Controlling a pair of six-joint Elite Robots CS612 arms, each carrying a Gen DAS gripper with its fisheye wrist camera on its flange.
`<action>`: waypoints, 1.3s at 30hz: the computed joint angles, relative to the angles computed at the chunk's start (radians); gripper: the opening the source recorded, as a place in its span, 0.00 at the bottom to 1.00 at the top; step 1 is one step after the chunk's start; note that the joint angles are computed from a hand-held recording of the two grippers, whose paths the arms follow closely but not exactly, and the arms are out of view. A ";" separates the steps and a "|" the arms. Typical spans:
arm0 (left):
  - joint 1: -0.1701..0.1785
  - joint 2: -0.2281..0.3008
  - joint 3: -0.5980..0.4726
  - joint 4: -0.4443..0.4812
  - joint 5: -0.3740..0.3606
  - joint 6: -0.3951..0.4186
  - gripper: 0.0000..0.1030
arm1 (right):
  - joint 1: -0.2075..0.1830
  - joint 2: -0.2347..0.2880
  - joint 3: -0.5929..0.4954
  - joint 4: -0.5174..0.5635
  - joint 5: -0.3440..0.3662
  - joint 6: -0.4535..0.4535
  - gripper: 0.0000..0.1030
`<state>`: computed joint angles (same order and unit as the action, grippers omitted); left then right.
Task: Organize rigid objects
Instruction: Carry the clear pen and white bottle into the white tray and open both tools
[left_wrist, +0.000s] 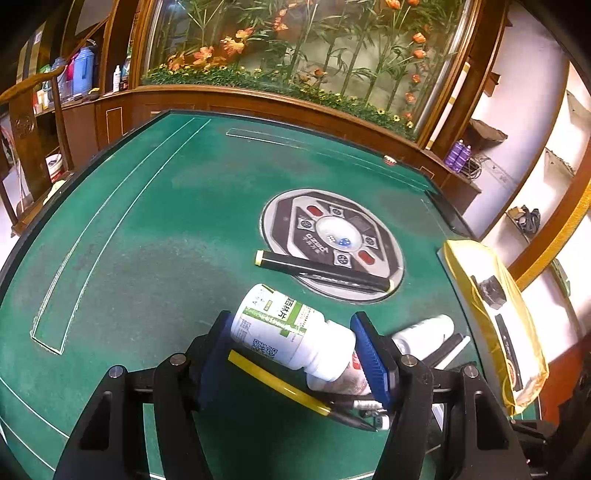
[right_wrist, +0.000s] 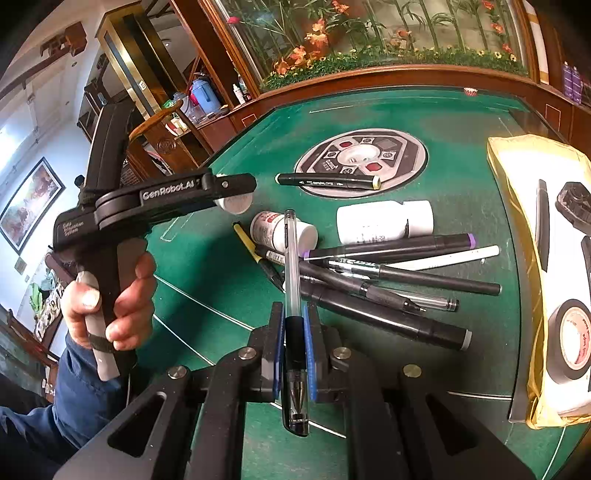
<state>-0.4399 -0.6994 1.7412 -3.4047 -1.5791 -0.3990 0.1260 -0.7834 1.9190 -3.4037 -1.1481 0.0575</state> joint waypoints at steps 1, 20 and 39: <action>-0.001 -0.002 0.004 -0.005 -0.004 0.002 0.66 | 0.000 -0.001 0.001 -0.002 -0.002 0.002 0.09; -0.044 -0.034 0.071 -0.054 -0.034 0.043 0.66 | -0.034 -0.006 0.034 -0.092 0.019 0.062 0.09; -0.151 -0.064 0.048 0.034 -0.027 0.151 0.66 | -0.151 -0.002 0.101 -0.293 0.071 0.197 0.09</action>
<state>-0.5914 -0.7632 1.7889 -3.3711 -1.6061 -0.2483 -0.0248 -0.7851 2.0205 -3.6963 -1.0768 0.2546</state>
